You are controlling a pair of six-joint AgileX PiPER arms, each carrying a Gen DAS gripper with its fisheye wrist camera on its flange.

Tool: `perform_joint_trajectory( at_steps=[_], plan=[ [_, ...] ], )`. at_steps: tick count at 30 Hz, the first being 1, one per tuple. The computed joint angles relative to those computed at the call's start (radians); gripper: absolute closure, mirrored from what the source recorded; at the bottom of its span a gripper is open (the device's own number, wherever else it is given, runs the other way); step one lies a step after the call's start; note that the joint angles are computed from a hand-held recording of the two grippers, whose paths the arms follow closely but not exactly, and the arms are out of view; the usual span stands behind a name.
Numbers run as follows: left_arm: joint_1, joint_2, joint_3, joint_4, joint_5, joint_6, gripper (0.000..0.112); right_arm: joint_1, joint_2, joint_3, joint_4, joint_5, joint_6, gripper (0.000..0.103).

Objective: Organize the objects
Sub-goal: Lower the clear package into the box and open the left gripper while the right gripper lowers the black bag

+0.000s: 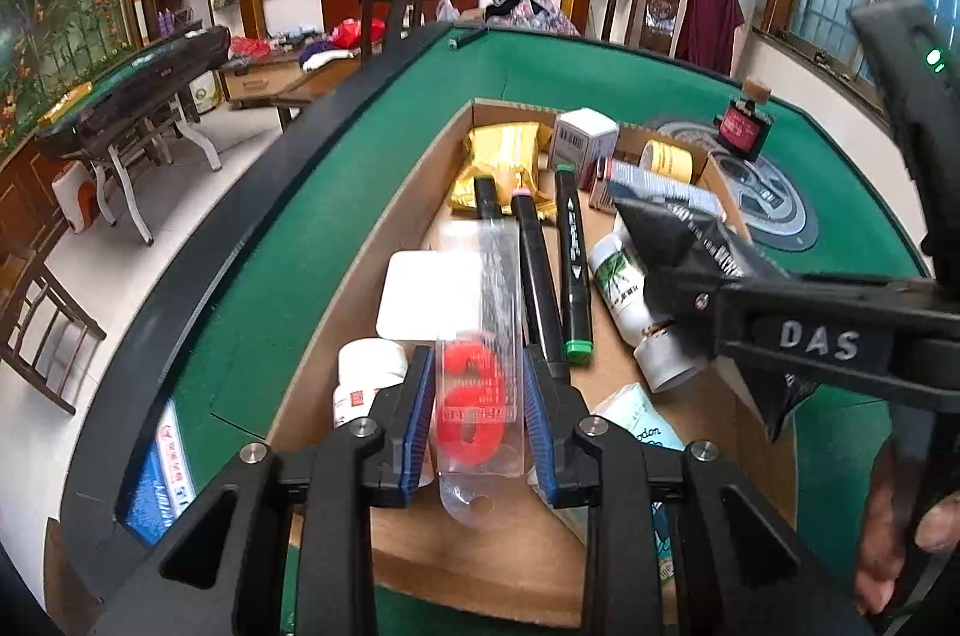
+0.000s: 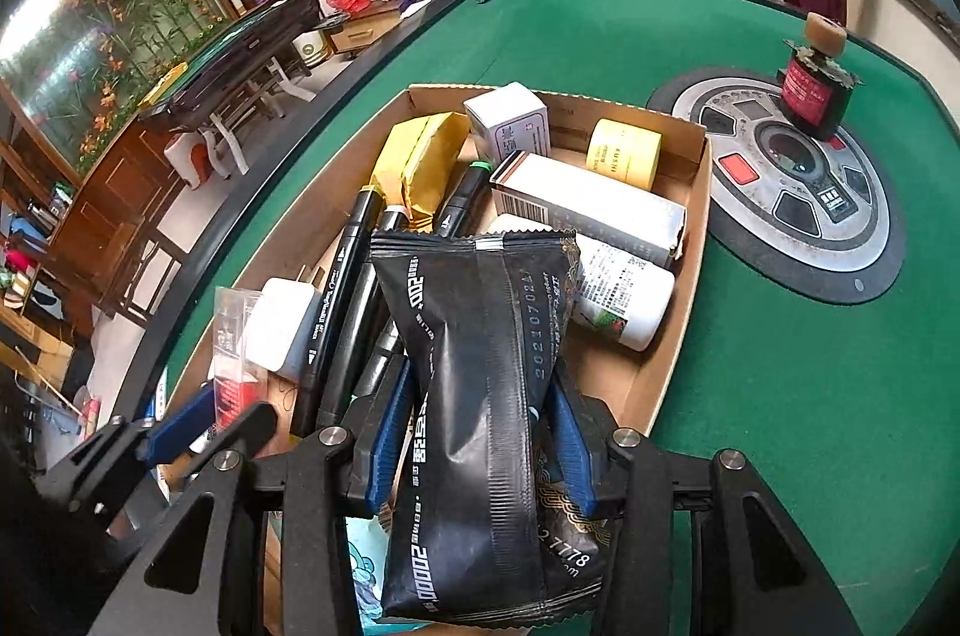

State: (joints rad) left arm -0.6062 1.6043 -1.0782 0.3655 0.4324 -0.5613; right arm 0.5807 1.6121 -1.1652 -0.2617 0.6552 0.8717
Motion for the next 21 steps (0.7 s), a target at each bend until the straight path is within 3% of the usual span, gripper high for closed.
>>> perform_joint_trajectory(
  at_steps=[3,9,16,21],
  plan=[
    [-0.021,-0.028,0.016,0.107,0.004,-0.102,0.083,0.015,-0.007,0.007,-0.028,0.014,0.042,0.054],
    [-0.045,-0.068,0.046,0.272,0.011,-0.277,0.067,0.077,0.002,0.001,-0.105,0.06,0.117,0.054],
    [-0.071,-0.103,0.079,0.449,0.047,-0.466,0.046,0.087,0.016,-0.016,-0.079,0.067,0.089,0.054],
    [-0.077,-0.117,0.092,0.502,0.066,-0.52,0.043,0.115,0.02,-0.018,-0.093,0.087,0.088,0.048]
  ],
)
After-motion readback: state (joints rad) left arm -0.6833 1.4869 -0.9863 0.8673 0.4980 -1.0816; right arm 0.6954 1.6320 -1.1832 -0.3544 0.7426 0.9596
